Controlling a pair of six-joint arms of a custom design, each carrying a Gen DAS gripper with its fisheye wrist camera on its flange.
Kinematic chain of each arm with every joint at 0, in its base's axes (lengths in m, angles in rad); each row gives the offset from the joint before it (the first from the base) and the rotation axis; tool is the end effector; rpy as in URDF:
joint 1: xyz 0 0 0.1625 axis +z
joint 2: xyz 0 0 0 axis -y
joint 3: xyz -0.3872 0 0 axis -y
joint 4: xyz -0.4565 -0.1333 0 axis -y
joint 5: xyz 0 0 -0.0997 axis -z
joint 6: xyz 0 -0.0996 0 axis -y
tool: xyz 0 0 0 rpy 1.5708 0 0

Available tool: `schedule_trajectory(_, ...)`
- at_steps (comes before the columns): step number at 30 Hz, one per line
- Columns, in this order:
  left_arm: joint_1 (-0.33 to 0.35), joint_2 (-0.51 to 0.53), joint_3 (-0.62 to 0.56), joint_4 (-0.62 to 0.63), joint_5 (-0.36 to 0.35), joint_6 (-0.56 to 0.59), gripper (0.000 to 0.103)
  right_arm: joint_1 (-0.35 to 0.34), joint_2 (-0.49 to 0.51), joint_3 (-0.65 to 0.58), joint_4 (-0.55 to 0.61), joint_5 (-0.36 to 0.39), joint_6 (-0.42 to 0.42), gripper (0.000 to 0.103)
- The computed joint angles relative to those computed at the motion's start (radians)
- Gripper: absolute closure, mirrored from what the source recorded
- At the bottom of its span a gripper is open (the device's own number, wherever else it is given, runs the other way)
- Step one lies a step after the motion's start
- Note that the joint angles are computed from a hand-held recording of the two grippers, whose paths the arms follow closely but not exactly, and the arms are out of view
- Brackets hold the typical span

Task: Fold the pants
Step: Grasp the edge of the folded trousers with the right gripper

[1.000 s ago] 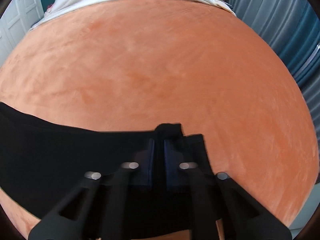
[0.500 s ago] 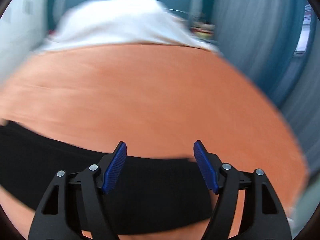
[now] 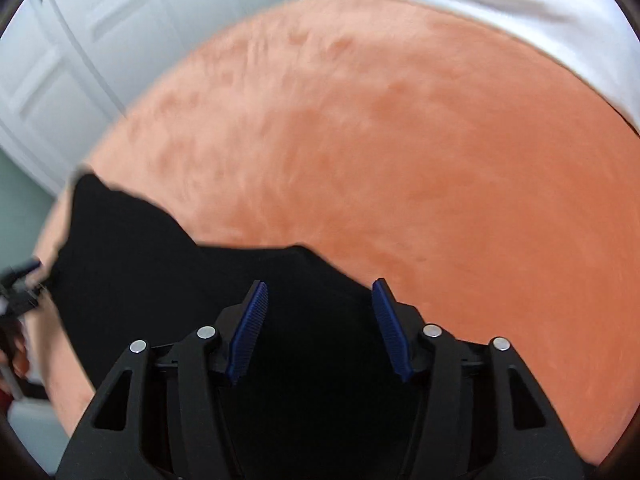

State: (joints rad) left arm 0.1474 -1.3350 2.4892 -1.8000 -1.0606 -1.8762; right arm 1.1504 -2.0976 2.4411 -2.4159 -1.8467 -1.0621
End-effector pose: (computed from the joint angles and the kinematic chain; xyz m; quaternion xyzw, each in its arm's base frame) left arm -0.2362 -0.2190 -0.0104 -0.0847 0.8692 -0.2592 0.4126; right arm -0.0535 -0.3799 0.3074 0.2702 -0.9213 0.0914 0.2642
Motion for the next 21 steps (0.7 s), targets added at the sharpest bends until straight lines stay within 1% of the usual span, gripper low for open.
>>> schedule_trajectory(1,0.005,-0.012,0.015,-0.022,0.001,0.010,0.017,0.007,0.010,0.012,-0.006,-0.017,0.002,0.058)
schedule_trajectory(2,0.011,-0.017,0.024,-0.037,0.009,0.021,0.016,0.015,0.013,0.025,-0.013,-0.026,-0.002,0.070)
schedule_trajectory(3,0.012,-0.021,0.028,-0.040,0.018,0.024,0.016,0.027,0.011,0.044,-0.036,-0.039,-0.028,0.083)
schedule_trajectory(4,0.013,-0.019,0.027,-0.033,0.036,0.026,0.016,0.048,0.006,0.064,-0.085,-0.057,-0.052,0.094)
schedule_trajectory(5,0.017,-0.009,0.016,-0.013,0.059,0.031,0.016,0.068,0.015,0.069,-0.121,-0.068,-0.056,0.095)
schedule_trajectory(6,0.031,0.008,0.001,0.006,0.091,0.052,0.016,0.083,0.040,0.060,-0.167,-0.065,-0.035,0.096)
schedule_trajectory(7,0.044,0.025,-0.013,0.022,0.115,0.074,0.016,0.094,0.090,0.041,-0.215,-0.061,-0.008,0.097)
schedule_trajectory(8,0.063,0.050,-0.031,0.041,0.141,0.093,0.016,0.093,0.129,0.020,-0.235,-0.051,0.023,0.097)
schedule_trajectory(9,0.087,0.077,-0.055,0.064,0.169,0.104,0.016,0.091,0.184,-0.004,-0.257,-0.060,0.055,0.097)
schedule_trajectory(10,0.098,0.080,-0.063,0.074,0.184,0.107,0.016,0.089,0.236,-0.024,-0.264,-0.080,0.087,0.095)
schedule_trajectory(11,0.106,0.074,-0.071,0.090,0.197,0.112,0.016,0.079,0.247,-0.024,-0.274,-0.072,0.107,0.094)
schedule_trajectory(12,0.106,0.062,-0.072,0.103,0.197,0.109,0.017,0.074,0.222,-0.017,-0.269,-0.051,0.115,0.088)
schedule_trajectory(13,0.095,0.038,-0.063,0.109,0.196,0.107,0.016,0.066,0.168,0.000,-0.258,-0.008,0.129,0.080)
schedule_trajectory(14,0.079,-0.002,-0.044,0.116,0.197,0.101,0.016,0.061,0.121,0.022,-0.272,0.023,0.129,0.072)
schedule_trajectory(15,0.060,-0.039,-0.028,0.138,0.193,0.078,0.016,0.059,0.035,0.069,-0.328,0.058,0.097,0.058)
schedule_trajectory(16,0.040,-0.074,-0.011,0.159,0.187,0.058,0.016,0.059,-0.026,0.100,-0.350,0.084,0.064,0.054)
schedule_trajectory(17,0.016,-0.118,0.010,0.178,0.170,0.038,0.017,0.063,-0.090,0.128,-0.329,0.109,0.036,0.054)
schedule_trajectory(18,0.000,-0.145,0.023,0.182,0.156,0.028,0.017,0.080,-0.125,0.137,-0.267,0.114,0.036,0.054)
schedule_trajectory(19,-0.016,-0.169,0.037,0.183,0.142,0.019,0.017,0.103,-0.154,0.141,-0.174,0.116,0.038,0.055)
schedule_trajectory(20,-0.037,-0.194,0.050,0.192,0.127,0.003,0.017,0.124,-0.162,0.148,-0.122,0.110,0.038,0.055)
schedule_trajectory(21,-0.062,-0.188,0.048,0.198,0.107,-0.016,0.017,0.162,-0.148,0.167,-0.082,0.087,0.030,0.057)
